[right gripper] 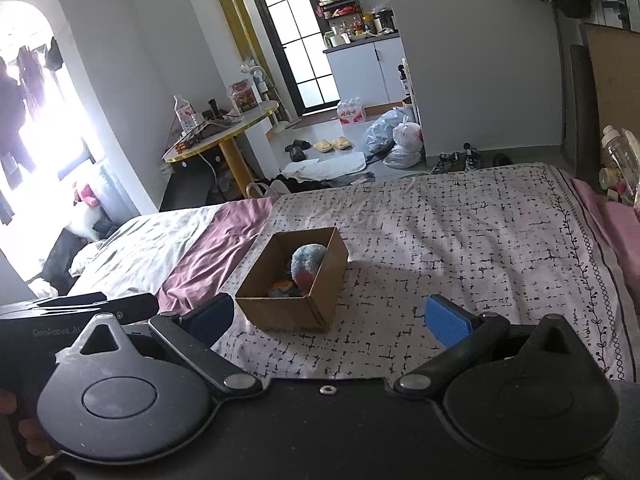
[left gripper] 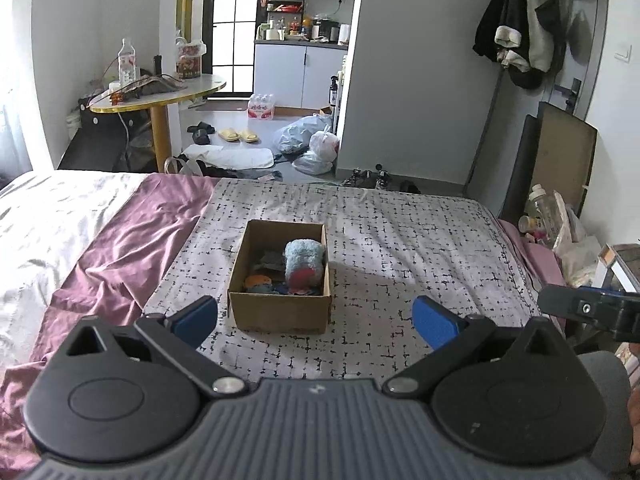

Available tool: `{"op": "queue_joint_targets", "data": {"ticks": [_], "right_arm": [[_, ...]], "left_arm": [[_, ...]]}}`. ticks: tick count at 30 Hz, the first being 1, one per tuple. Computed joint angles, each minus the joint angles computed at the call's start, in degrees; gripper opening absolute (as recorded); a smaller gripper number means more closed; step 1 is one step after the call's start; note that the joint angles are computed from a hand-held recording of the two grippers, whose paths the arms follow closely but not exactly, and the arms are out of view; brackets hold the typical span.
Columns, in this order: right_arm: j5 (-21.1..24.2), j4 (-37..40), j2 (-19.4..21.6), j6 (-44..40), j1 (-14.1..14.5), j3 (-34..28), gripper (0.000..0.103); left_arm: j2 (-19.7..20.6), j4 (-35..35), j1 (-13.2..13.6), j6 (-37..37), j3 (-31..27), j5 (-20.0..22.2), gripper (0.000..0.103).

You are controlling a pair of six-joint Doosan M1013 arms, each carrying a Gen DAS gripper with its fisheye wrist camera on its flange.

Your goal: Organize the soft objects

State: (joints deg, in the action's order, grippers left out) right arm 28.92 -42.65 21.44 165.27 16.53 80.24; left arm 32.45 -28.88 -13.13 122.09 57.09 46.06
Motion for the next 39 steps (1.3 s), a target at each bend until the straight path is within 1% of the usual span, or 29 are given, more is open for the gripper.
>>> {"op": "queue_joint_targets", "data": {"ticks": [5, 7, 10, 16, 20, 31, 39], "right_arm": [[0.0, -1.1, -0.6, 0.1, 0.5, 0.6, 0.103], [-0.8, -1.2, -0.9, 0.2, 0.5, 1.0, 0.103], [-0.3, -1.4, -0.8, 0.3, 0.5, 1.1, 0.103], [-0.2, 0.7, -0.5, -1.8, 0.4, 1.0, 0.103], [-0.1, 0.6, -0.5, -1.8, 0.4, 1.0, 0.103], [-0.6, 0.7, -0.4, -2.3, 0.5, 1.0, 0.103], [-0.4, 0.6, -0.5, -2.4, 0.6, 0.9, 0.103]], "left_arm": [[-0.8, -0.7, 0.2, 0.2, 1.6, -1.2, 0.103], [-0.7, 0.0, 0.1, -1.1, 1.5, -1.1, 0.103], [-0.8, 0.1, -0.1, -1.2, 2.0, -1.4, 0.103], [-0.9, 1.3, -0.2, -1.5, 2.5, -1.4, 0.103], [-1.0, 1.3, -0.2, -1.0, 2.8, -1.8, 0.103], [-0.9, -1.0, 0.5, -0.2, 2.5, -0.9, 0.103], [-0.9, -0.3, 0.4, -0.6, 2.4, -1.2, 0.103]]}}
